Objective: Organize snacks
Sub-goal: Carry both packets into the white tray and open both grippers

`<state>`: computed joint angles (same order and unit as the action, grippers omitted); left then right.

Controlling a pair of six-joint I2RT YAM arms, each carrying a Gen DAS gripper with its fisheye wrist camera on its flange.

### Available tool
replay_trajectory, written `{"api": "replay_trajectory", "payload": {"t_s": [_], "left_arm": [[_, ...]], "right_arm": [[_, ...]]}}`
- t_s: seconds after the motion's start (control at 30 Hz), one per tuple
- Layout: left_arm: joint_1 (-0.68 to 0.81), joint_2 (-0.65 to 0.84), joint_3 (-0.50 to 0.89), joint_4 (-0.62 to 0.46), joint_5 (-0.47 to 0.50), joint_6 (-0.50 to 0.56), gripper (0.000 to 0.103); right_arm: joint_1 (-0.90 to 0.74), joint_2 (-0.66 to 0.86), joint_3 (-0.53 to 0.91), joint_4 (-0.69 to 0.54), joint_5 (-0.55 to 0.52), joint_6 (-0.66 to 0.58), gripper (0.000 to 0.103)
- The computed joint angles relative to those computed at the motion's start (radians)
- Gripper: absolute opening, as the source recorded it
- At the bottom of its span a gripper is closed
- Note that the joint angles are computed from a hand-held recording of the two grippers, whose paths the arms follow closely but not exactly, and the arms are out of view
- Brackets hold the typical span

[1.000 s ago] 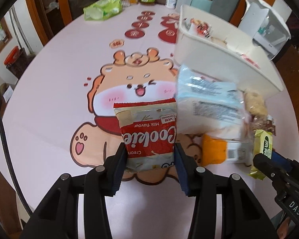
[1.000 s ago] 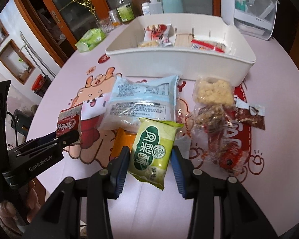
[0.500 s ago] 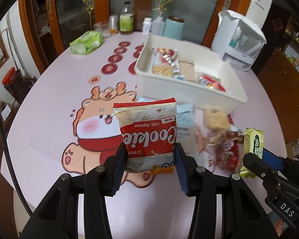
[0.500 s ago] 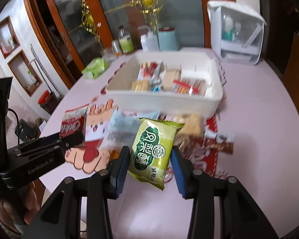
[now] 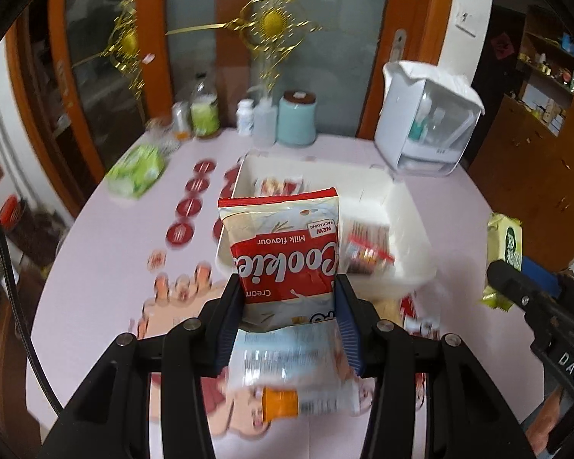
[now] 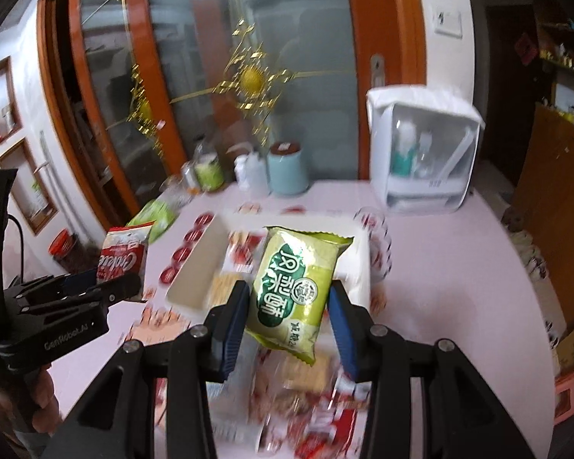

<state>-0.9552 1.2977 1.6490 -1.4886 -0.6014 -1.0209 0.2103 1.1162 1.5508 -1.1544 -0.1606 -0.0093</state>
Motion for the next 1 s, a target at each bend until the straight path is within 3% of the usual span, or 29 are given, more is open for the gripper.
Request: {"api": "replay_trajectory", "payload": {"t_s": [0.2, 0.3, 0.5, 0.83, 0.9, 0.93, 0.97, 1.0], "left_arm": [[0.244, 0.108, 0.135, 0.158, 0.079, 0.329, 0.045], [0.326, 0.163, 0.17, 0.224, 0.131, 0.422, 0.045], [0.428, 0.24, 0.156, 0.325, 0.227, 0.502, 0.045], [0.489, 0.311, 0.06, 0.428, 0.297, 0.548, 0.045], [0.496, 0.326, 0.05, 0.436, 0.311, 0.552, 0.047], [0.5, 0.337, 0.05, 0.438, 0.318, 0.552, 0.052], [0.503, 0.349, 0.051, 0.433, 0.325, 0.55, 0.071], [0.505, 0.357, 0.046, 0.434, 0.332, 0.544, 0.082]], "right_arm": [[0.018, 0.165, 0.123, 0.086, 0.067, 0.047, 0.042], [0.021, 0.245, 0.162, 0.127, 0.084, 0.078, 0.042], [0.026, 0.356, 0.189, 0.161, 0.113, 0.107, 0.043], [0.048, 0.477, 0.154, 0.179, 0.131, 0.113, 0.044], [0.039, 0.507, 0.16, 0.151, 0.086, 0.118, 0.05], [0.031, 0.518, 0.155, 0.144, 0.054, 0.121, 0.053], [0.031, 0.516, 0.145, 0.147, 0.047, 0.124, 0.06], [0.032, 0.507, 0.126, 0.159, 0.05, 0.127, 0.063]]}}
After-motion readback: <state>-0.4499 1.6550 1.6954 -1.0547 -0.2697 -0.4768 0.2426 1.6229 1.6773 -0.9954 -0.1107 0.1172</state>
